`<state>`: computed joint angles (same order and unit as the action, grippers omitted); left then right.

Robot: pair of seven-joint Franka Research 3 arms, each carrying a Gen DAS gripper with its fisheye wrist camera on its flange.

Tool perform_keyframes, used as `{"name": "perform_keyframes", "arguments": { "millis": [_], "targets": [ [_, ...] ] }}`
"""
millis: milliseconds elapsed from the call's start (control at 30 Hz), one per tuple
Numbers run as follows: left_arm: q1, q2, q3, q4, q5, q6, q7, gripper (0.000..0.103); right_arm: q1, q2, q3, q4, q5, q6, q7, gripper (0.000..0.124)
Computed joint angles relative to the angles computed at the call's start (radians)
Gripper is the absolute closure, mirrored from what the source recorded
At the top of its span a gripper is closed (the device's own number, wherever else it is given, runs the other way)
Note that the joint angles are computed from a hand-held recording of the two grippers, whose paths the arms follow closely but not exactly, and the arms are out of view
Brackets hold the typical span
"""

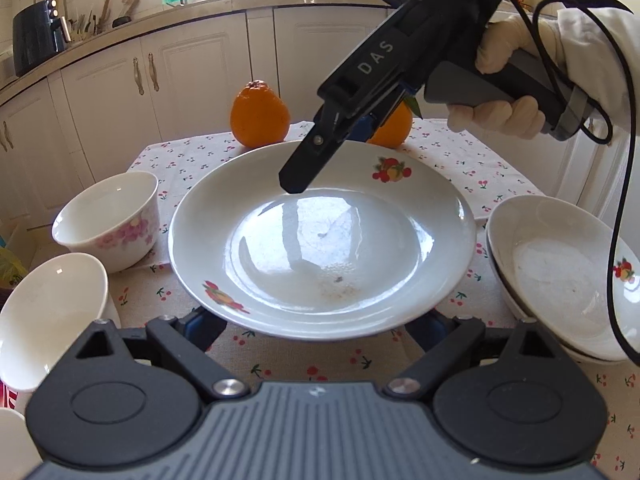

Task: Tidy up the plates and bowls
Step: 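Lift the plate with the right tool and carry it toward the plate stack, then lower the held white plate onto the plate stack with the right tool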

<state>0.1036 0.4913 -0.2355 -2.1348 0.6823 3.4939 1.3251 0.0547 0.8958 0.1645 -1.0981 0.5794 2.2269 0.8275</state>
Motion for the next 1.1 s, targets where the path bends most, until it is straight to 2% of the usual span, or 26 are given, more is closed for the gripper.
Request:
{"name": "perform_keyframes", "arguments": {
  "millis": [500,800,1100],
  "targets": [
    [0.022,-0.074,-0.018,-0.08,0.12,0.053,-0.044,0.009,-0.015,-0.289,-0.011,-0.428,0.096,0.194,-0.086,0.039],
    [0.028,-0.092,-0.026,-0.103,0.253,0.076,-0.112,0.009,-0.022,-0.435,-0.024,-0.655,0.193,0.299,-0.142,0.039],
    [0.044,-0.079,-0.05,-0.069,0.474,0.079,-0.253,0.009,-0.016,-0.557,-0.052,-0.844,0.279,0.386,-0.169,0.039]
  ]
}}
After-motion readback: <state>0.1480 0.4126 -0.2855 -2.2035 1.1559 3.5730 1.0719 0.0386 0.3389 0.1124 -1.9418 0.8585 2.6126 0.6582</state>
